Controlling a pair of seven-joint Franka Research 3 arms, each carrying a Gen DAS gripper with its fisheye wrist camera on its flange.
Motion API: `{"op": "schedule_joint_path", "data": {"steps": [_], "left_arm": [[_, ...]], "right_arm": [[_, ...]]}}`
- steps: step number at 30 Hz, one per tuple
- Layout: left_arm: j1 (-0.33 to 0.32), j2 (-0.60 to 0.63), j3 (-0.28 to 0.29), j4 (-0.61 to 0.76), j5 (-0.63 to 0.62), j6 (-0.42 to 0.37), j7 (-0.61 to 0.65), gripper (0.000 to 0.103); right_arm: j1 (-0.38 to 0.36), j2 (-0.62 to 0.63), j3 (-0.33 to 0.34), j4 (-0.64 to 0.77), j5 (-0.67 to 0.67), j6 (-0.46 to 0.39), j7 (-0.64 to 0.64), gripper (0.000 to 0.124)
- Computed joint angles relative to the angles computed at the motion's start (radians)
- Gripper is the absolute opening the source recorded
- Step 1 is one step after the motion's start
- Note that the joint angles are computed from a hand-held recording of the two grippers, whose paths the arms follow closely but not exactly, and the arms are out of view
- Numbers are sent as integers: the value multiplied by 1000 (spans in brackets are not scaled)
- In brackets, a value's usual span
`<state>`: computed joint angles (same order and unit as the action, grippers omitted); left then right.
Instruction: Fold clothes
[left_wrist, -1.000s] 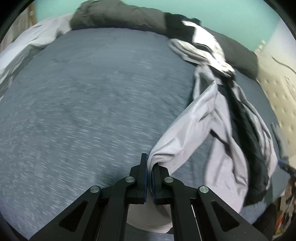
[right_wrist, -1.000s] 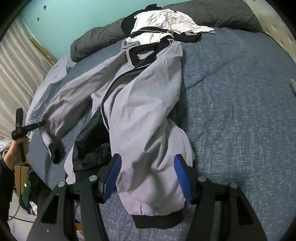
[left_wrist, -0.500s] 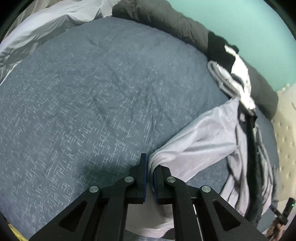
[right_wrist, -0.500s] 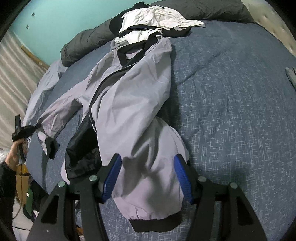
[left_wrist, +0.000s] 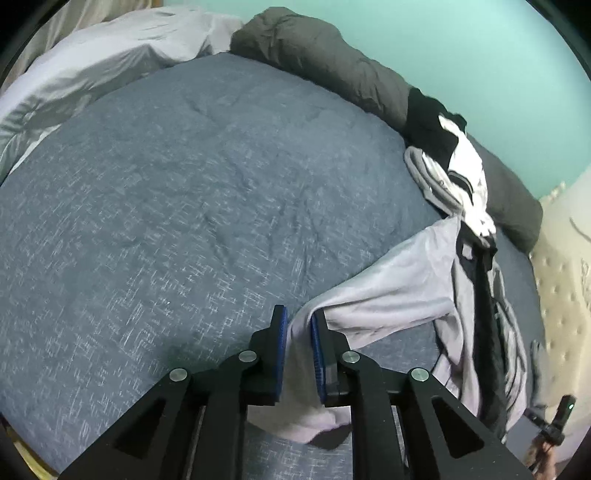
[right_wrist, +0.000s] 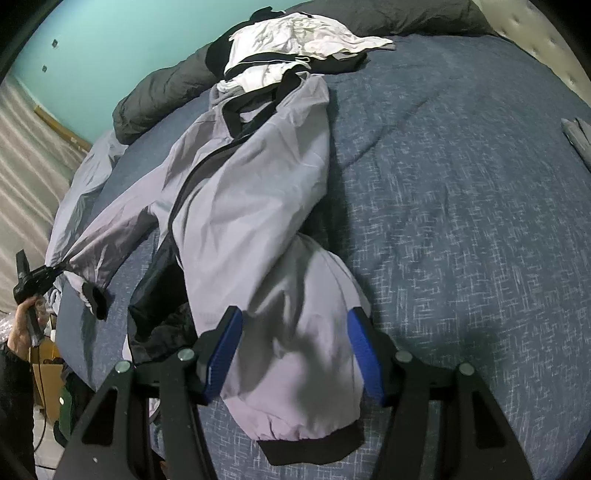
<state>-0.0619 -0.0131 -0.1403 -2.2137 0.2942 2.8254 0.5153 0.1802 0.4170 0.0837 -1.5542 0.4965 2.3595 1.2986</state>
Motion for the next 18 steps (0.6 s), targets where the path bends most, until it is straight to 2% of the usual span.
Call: {"op": "schedule_joint_path", "data": {"steps": [6,10,12,13,15,18], "left_arm": [[13,-60,-8,-29,116,-32,-109,14],[-10,-68,-21,-24,92,-22,-55,14],[-28,-61,-29,-14,66,-14,-17,14],[-38,-56,-31,-8,48,-11,7,14],[-54,-45,-38,3,23,-4,44,14],[-79,-18,-49,33,-9,-2,98,14]], "right_arm": [[11,18,1,6,-18,-7,3,60],[40,62,1,44,-68,-12,-3,59],[53,77,5,52,-87,2,-14,40],[56,82,10,54,-86,12,-23,35],[60,84,21,50,-77,28,-37,12],[61,69,53,31,-34,55,-88,6]]}}
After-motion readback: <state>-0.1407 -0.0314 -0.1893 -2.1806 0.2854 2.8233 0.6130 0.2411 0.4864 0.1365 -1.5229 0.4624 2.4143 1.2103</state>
